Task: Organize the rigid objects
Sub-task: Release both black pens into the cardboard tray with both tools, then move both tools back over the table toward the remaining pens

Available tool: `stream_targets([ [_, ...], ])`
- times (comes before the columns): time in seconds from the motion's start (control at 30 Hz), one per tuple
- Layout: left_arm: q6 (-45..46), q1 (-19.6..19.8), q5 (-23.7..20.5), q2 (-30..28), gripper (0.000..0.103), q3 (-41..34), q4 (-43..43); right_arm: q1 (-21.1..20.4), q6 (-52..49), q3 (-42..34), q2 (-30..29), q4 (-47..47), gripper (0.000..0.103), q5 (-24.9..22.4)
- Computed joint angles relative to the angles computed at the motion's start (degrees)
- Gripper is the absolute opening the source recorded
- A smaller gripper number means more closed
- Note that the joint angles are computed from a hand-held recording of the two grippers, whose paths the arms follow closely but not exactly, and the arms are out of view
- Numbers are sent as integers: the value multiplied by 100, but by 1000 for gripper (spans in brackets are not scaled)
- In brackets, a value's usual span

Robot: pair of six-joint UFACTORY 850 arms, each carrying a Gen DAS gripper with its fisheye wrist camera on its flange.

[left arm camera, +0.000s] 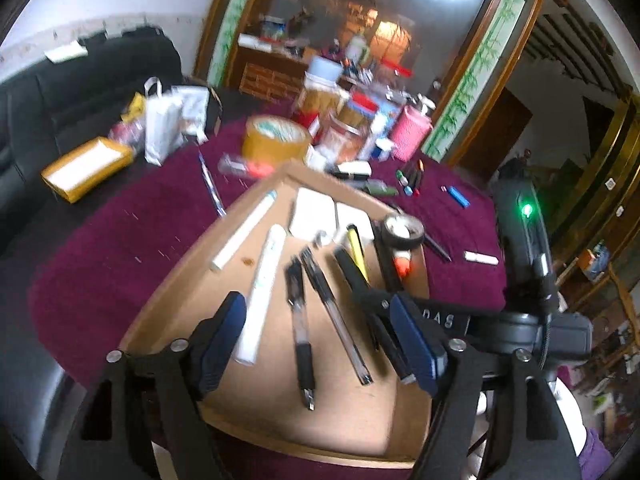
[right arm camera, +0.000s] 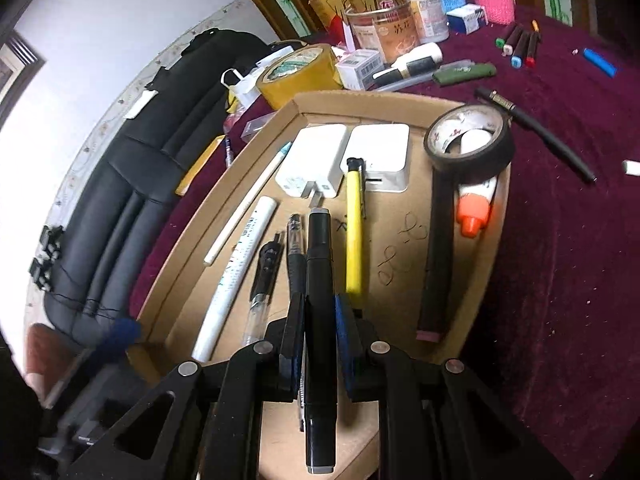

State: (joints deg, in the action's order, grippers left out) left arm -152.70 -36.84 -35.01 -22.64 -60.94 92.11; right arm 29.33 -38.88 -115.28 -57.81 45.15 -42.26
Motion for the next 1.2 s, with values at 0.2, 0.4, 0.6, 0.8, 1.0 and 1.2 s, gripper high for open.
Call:
stream_targets([
  [0.2,319,-48,-401,28,78,27,-371,-44,-131,118,56,225,30,81],
  [0.4,859,-130,-837,-61,78,-96,-929,-95,-953,704,449,847,50,426],
  [0.6,1462,-294,-1554,-228,85,-359,-1412,-106,-2070,1411,928,1630,63,972],
  [0.8,1730,-327,-1648,-297,86,-499,-1599,-126,-2811,1821,1193,2145,75,1240],
  [1.0,2124,-394,-1832,-456,86,-760,-1812,-232,-3189,2042,1310,2446,76,1267],
  [1.2,2628,-441,-1956,-693,86,-1142,-2052,-417,-3354,2118,1331,2688,76,1158],
])
